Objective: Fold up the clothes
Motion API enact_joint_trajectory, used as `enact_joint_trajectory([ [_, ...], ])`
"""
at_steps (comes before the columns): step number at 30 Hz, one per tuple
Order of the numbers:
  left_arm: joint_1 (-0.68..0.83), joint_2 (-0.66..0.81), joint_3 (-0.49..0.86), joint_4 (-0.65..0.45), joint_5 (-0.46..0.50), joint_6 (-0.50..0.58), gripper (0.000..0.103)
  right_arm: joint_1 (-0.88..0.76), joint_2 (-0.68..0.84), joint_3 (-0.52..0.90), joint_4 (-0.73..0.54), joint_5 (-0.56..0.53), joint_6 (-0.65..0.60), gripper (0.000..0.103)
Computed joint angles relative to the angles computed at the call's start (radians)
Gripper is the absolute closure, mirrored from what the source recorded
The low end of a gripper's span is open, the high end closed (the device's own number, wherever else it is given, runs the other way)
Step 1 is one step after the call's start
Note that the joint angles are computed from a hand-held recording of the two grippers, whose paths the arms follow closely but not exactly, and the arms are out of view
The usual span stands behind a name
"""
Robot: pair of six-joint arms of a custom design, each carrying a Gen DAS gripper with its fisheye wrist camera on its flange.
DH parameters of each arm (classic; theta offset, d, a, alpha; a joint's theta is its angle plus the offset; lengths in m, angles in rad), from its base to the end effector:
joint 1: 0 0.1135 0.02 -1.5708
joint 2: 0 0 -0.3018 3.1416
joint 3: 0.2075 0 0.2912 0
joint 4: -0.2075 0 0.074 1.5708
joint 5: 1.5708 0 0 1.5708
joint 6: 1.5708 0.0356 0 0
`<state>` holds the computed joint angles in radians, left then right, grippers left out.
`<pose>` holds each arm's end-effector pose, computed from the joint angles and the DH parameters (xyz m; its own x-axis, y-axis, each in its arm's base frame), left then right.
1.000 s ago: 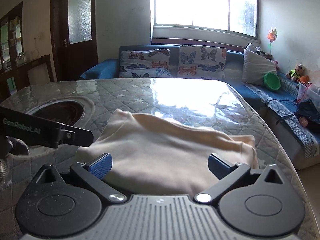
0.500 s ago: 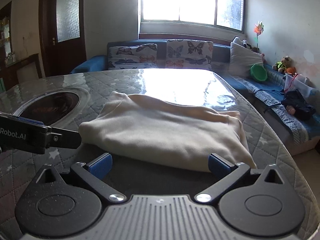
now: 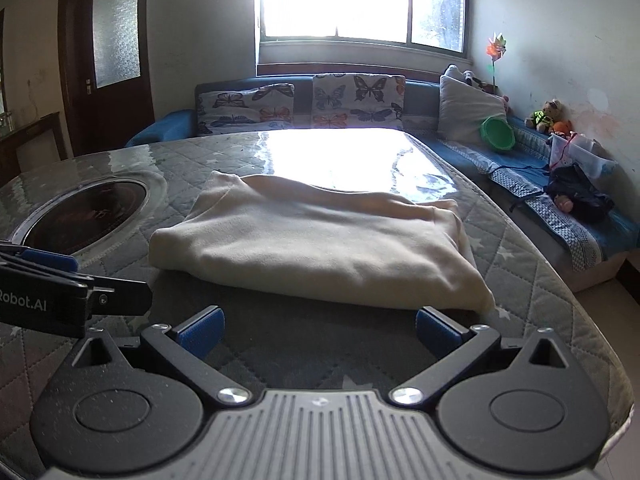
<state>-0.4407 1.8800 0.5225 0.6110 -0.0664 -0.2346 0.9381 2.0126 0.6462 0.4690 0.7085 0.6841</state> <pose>0.2825 -0.1306 0.0608 -0.6861 0.0671 -0.7244 0.2284 0.9653 -0.1268 0.2130 0.2513 0.0405 -0.5936 0.0020 -0.8048 0.0035 1.0000 -0.0001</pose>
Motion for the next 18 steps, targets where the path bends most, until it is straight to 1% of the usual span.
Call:
enact_joint_trajectory([
  [7,-0.008,-0.006,-0.014,0.008,-0.007,0.002,0.000,0.005,0.000,-0.001,-0.021,0.016,0.041,0.000],
  [18,-0.026,-0.008,-0.021,0.009,-0.037,-0.006,0.000,0.014,-0.001,-0.002,-0.026,0.031,0.059,0.000],
])
